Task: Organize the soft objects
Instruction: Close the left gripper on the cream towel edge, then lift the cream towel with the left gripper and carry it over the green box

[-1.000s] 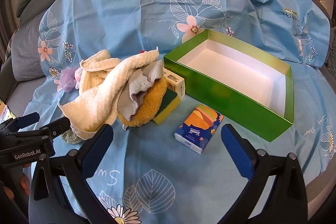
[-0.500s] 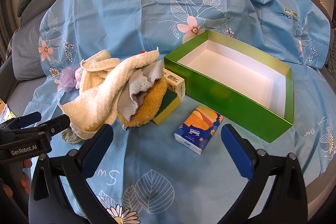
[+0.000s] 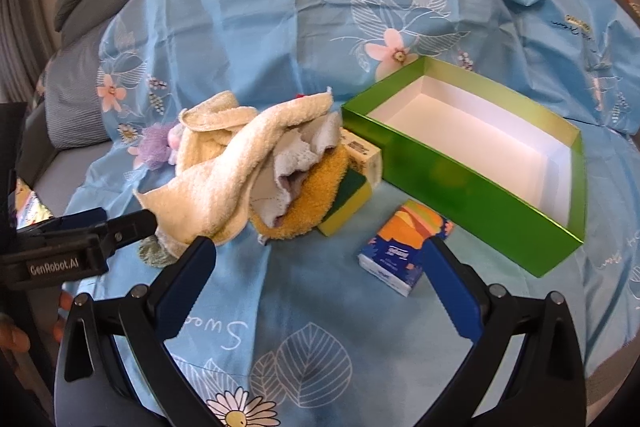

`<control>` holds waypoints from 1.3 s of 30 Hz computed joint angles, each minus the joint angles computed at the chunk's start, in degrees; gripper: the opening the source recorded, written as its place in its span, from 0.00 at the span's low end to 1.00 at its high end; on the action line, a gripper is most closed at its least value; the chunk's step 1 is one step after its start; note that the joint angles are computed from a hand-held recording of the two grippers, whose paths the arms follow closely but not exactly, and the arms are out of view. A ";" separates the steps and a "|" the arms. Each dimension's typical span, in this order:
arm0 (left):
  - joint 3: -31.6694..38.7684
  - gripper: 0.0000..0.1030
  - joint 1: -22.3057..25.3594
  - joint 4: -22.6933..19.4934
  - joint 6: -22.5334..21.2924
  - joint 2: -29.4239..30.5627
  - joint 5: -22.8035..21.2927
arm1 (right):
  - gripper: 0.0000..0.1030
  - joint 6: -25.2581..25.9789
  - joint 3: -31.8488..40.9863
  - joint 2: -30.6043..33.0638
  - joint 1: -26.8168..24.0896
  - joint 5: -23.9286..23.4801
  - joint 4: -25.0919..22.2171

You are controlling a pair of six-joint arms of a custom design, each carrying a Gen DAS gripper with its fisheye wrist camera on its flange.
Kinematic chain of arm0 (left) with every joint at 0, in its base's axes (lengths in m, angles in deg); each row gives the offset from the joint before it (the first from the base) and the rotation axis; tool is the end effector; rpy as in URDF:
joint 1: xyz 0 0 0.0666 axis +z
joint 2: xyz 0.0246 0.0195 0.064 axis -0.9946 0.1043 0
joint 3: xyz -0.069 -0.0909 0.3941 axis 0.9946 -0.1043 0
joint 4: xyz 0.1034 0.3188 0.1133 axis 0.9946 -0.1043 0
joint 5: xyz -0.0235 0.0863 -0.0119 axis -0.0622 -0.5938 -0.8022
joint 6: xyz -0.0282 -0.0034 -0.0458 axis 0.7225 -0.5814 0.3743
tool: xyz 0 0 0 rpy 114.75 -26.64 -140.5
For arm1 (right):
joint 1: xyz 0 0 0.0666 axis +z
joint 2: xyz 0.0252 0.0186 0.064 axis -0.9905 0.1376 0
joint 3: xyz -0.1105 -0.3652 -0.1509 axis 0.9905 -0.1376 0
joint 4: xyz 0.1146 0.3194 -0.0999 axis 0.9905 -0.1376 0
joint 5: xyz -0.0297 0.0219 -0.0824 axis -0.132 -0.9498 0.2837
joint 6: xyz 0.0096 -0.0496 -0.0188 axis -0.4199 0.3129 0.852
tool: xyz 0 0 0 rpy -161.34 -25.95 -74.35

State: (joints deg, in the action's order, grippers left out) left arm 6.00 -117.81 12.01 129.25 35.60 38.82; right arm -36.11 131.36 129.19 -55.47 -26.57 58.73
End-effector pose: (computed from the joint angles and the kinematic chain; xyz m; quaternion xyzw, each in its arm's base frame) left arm 0.4829 -0.3147 0.3561 -0.0879 0.9427 -0.1025 0.3051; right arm 0.4968 0.2481 0.3524 -0.1134 0.9188 0.1200 0.3584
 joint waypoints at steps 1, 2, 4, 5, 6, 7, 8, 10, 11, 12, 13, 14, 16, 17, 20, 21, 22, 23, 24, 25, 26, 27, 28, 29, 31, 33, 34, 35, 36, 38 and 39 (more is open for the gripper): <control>-0.58 1.00 0.27 0.84 -0.22 -0.21 0.68 | 0.97 0.03 -0.23 -0.03 -0.20 -1.15 0.40; -1.20 1.00 0.50 1.61 -0.17 -0.46 0.89 | 0.97 0.13 -0.42 0.02 -0.49 -2.73 0.82; -2.51 1.00 1.21 3.75 -0.17 -1.00 3.54 | 0.95 -0.49 -0.87 0.15 -1.42 -7.24 1.81; -3.26 1.00 1.68 5.17 0.12 -1.29 5.65 | 0.94 -1.15 -1.08 0.31 -1.97 -9.75 2.45; -3.54 1.00 1.86 5.99 0.20 -1.39 6.39 | 0.92 -1.63 -1.20 0.43 -2.23 -11.31 2.90; -3.51 1.00 1.86 6.42 -0.38 -1.32 6.19 | 0.91 -2.41 -1.15 0.83 -2.70 -13.72 3.48; -3.41 1.00 1.79 6.75 -1.40 -1.19 5.94 | 0.90 -3.23 -0.88 1.31 -3.02 -15.67 3.84; -2.78 1.00 1.91 7.07 -2.72 -0.54 6.73 | 0.80 -4.61 -0.09 2.53 -3.55 -19.71 4.60; -2.67 1.00 2.25 7.62 -2.89 -0.29 8.22 | 0.78 -5.33 0.74 3.51 -3.74 -21.78 4.66; -2.48 1.00 2.55 8.14 -2.87 0.06 9.64 | 0.72 -6.10 1.80 4.57 -3.88 -23.47 4.28; -2.21 0.95 2.88 8.62 -2.58 0.45 10.69 | 0.65 -7.02 2.85 5.64 -3.99 -24.96 3.82; -2.16 0.92 3.23 9.18 -2.12 0.68 11.83 | 0.62 -7.99 3.72 6.56 -4.13 -26.13 3.44; -2.40 0.87 4.04 10.93 -0.76 1.12 14.76 | 0.57 -9.88 4.86 7.84 -4.33 -27.25 3.45; -2.49 0.87 4.29 11.53 -0.27 1.34 15.63 | 0.56 -10.58 5.24 8.18 -4.39 -27.76 3.65; -2.94 0.81 5.02 13.31 1.34 1.90 18.30 | 0.53 -12.60 6.07 8.86 -4.30 -30.65 5.27; -3.19 0.77 5.30 14.17 1.78 2.06 19.32 | 0.52 -12.93 6.18 9.07 -4.49 -31.59 5.28; -3.17 0.74 5.44 14.40 2.00 2.27 19.72 | 0.52 -13.86 6.75 9.52 -4.44 -32.63 5.38; -2.96 0.73 5.52 14.22 2.09 2.59 19.79 | 0.51 -14.64 7.42 10.03 -4.31 -33.39 5.43; -2.80 0.69 5.62 14.06 2.07 2.88 19.98 | 0.49 -15.08 8.07 10.67 -4.22 -33.76 5.43; -2.73 0.64 5.79 13.94 2.14 3.19 20.79 | 0.47 -15.41 8.66 11.12 -4.21 -34.27 5.03; -2.79 0.62 5.91 14.00 2.26 3.35 21.47 | 0.45 -15.86 9.37 11.73 -4.23 -35.31 4.75; -3.20 0.58 5.99 14.58 2.79 3.38 22.00 | 0.42 -16.45 10.17 12.39 -4.08 -36.10 4.48; -3.77 0.50 6.09 15.20 3.05 3.22 22.29 | 0.38 -16.95 11.09 13.06 -3.86 -36.60 3.97; -4.07 0.47 6.21 15.58 3.23 3.22 22.60 | 0.35 -17.29 11.94 13.66 -3.63 -36.85 3.55; -4.25 0.34 6.48 15.86 3.42 3.44 23.49 | 0.22 -18.15 13.68 14.85 -3.30 -36.26 2.10; -4.62 0.18 6.76 16.56 3.77 3.59 25.18 | 0.09 -19.10 14.69 15.80 -3.35 -36.74 1.70; -4.64 0.13 6.85 16.81 3.96 3.72 25.84 | 0.09 -19.34 14.68 15.99 -3.45 -37.04 2.09; -5.00 0.12 6.86 17.44 4.26 3.59 26.27 | 0.08 -19.53 14.46 15.88 -3.42 -37.04 2.42; -5.35 0.10 6.72 17.82 4.16 3.26 25.90 | 0.07 -19.53 14.11 15.70 -3.49 -37.19 2.75; -6.62 0.08 6.45 19.95 4.07 2.22 25.82 | 0.07 -19.41 13.35 15.09 -3.51 -37.34 3.29; -7.28 0.07 6.37 20.84 4.08 1.70 25.93 | 0.06 -19.04 12.57 14.25 -3.40 -37.06 3.77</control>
State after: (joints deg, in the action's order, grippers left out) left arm -1.28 -111.44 32.84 133.32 37.31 64.75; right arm -55.15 143.93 143.44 -58.88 -63.63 62.50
